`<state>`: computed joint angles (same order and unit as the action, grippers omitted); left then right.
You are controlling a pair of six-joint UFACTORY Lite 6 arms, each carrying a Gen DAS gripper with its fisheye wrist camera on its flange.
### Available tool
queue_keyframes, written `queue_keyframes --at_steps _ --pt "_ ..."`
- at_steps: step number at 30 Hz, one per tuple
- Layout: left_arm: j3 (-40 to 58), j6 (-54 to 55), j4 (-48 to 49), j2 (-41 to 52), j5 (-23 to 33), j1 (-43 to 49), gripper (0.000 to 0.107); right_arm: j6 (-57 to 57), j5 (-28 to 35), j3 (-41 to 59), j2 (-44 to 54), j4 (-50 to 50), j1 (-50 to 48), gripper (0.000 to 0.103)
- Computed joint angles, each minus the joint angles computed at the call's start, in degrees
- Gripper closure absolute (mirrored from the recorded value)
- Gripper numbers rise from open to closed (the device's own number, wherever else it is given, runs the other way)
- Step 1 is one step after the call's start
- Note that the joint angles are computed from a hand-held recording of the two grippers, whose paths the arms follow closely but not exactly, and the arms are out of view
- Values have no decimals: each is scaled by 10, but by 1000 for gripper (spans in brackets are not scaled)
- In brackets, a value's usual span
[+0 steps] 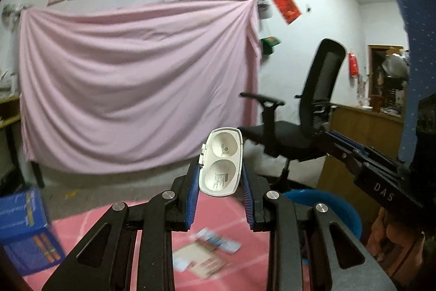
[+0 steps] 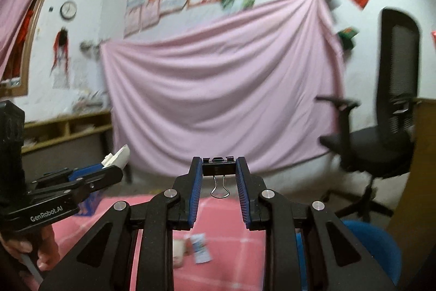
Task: Collect trash
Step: 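Carry earbud case and binder clip over the blue bucket and open both tools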
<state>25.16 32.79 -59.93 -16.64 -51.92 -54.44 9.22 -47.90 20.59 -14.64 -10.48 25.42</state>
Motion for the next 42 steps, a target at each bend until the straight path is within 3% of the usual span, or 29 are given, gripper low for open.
queue_keyframes --at_steps 5,9,15,22,26,31,37,42 --pt "93 -18 25 114 -36 -45 82 -16 -16 -69 -99 -7 -73 80" --pt "191 -12 35 213 -30 -64 82 27 -24 -103 -149 -76 -163 80" --pt "338 30 23 335 40 -68 82 142 -72 -118 -143 -268 -368 80" --pt "492 106 -39 450 147 -44 82 177 -113 -87 -56 -384 -508 80" --pt "568 168 -112 501 220 -23 82 187 -107 -55 -2 -415 -536 80" --pt "669 343 -303 571 298 10 82 225 -56 14 93 -459 -530 80" --pt "733 517 -504 618 331 40 82 223 -1 57 162 -453 -491 80" --pt "735 602 -609 626 347 59 82 231 32 60 163 -457 -475 80"
